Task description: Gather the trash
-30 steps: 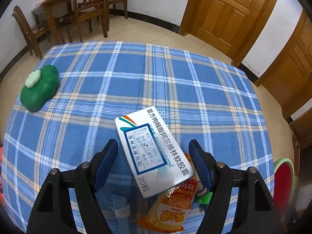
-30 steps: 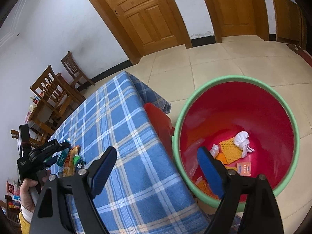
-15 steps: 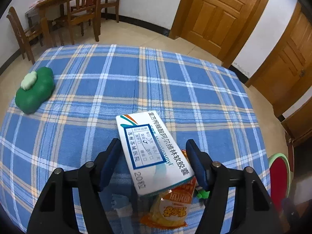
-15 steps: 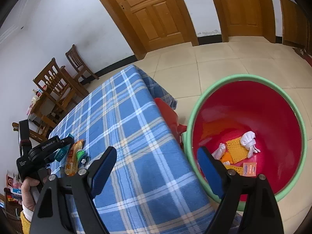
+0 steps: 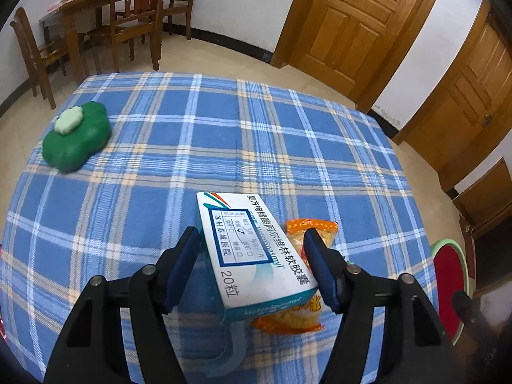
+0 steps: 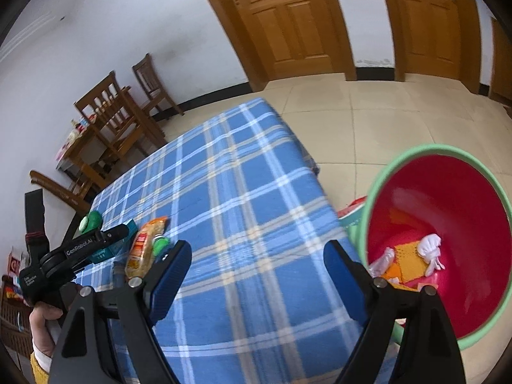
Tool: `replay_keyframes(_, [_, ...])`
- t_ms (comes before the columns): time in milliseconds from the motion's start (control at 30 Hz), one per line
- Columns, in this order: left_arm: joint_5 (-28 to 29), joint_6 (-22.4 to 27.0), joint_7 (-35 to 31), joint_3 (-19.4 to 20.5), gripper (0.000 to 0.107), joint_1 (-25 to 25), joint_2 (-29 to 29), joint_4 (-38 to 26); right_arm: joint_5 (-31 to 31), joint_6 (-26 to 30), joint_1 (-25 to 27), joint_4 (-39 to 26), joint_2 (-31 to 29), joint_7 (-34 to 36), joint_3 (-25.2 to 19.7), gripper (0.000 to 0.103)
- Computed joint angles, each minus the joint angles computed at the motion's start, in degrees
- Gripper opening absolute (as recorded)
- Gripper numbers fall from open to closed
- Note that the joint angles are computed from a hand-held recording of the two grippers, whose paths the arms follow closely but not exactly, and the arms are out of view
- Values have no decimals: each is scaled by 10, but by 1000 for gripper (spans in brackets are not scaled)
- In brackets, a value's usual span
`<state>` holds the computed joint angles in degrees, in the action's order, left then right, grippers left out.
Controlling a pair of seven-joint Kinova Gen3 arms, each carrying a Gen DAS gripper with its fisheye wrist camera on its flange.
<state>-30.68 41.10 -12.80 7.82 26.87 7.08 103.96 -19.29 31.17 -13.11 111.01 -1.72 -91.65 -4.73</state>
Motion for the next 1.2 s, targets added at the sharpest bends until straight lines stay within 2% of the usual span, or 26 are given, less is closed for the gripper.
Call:
replay_keyframes(367, [-49, -8, 85, 35, 68, -19, -72, 67, 26, 16, -37, -50, 55, 22, -32, 86])
replay_keyframes(500, [-72, -1, 125, 52, 68, -29, -84, 86, 74, 10, -61, -62, 74, -18, -39, 86])
replay_keyframes(633, [-72, -22, 132, 59, 68, -46, -99, 108, 112, 8, -80, -68, 86, -47, -40, 85])
replay_keyframes(700, [-75, -34, 136, 64, 68, -54, -104, 117, 148, 9, -96, -71, 91, -81, -36, 78])
replay_keyframes(967, [-86, -80, 134, 82, 68, -79, -119, 144, 202, 19, -118, -77, 103, -142, -36, 64])
replay_keyframes(1200, [-57, -149, 89, 78, 68, -101, -125, 167, 240, 19, -135, -78, 106, -189, -34, 52])
